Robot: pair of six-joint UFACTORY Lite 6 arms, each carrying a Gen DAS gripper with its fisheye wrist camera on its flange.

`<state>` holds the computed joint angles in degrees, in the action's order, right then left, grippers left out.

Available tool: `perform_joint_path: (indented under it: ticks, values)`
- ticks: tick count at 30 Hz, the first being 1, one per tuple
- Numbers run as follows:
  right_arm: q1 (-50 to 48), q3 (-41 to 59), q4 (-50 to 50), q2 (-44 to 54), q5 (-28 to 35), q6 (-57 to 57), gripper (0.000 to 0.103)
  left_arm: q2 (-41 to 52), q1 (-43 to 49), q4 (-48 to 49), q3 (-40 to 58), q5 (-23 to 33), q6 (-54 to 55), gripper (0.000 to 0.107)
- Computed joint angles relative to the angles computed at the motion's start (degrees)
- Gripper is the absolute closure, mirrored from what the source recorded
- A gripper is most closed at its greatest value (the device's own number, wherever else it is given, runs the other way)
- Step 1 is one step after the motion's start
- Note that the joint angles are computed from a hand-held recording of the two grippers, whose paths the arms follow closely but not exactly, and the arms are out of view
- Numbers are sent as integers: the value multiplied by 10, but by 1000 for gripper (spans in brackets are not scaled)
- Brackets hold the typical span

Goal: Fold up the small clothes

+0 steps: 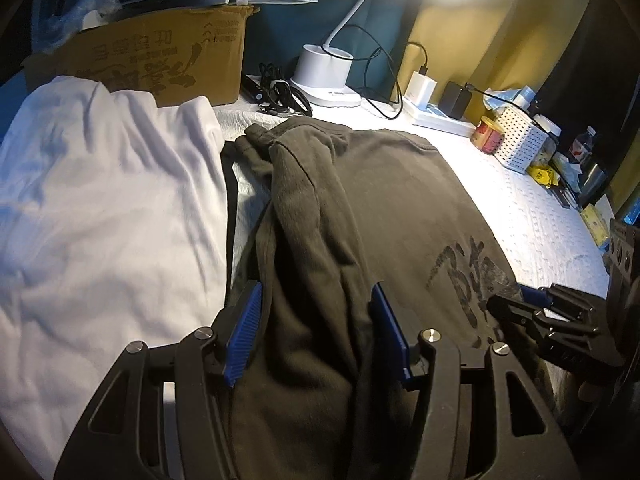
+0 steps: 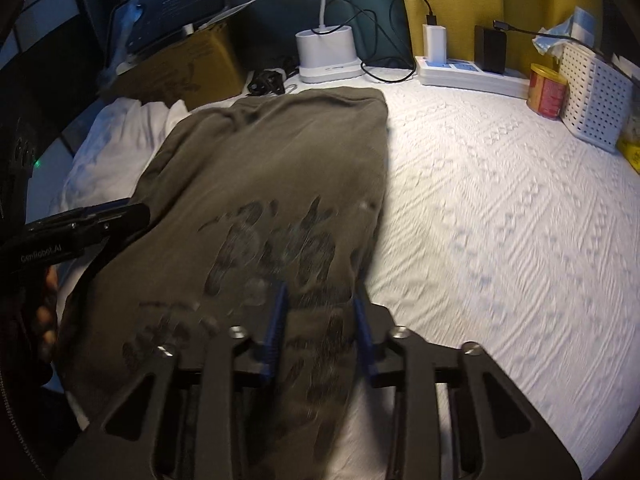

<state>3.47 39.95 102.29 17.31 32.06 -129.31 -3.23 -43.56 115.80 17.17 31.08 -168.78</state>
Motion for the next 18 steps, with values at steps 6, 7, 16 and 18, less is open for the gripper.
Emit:
perform_joint_path:
  ticks: [6,7,16,18]
  values:
    - [-7,-68,33,-49,9,-41,76,-30,-69,-86,-20,26,37,51]
    - [-8,-73,36,-53,10,-45,76,-33,-86,-106,-23,34,43,51]
    - [-48,-122,20,-100,26,-38,69,-51,-203,-240,-22,89,84,51]
    - [-63,-132,0,-110,35,-31,61,-49,-223,-260,-16,99,92,51]
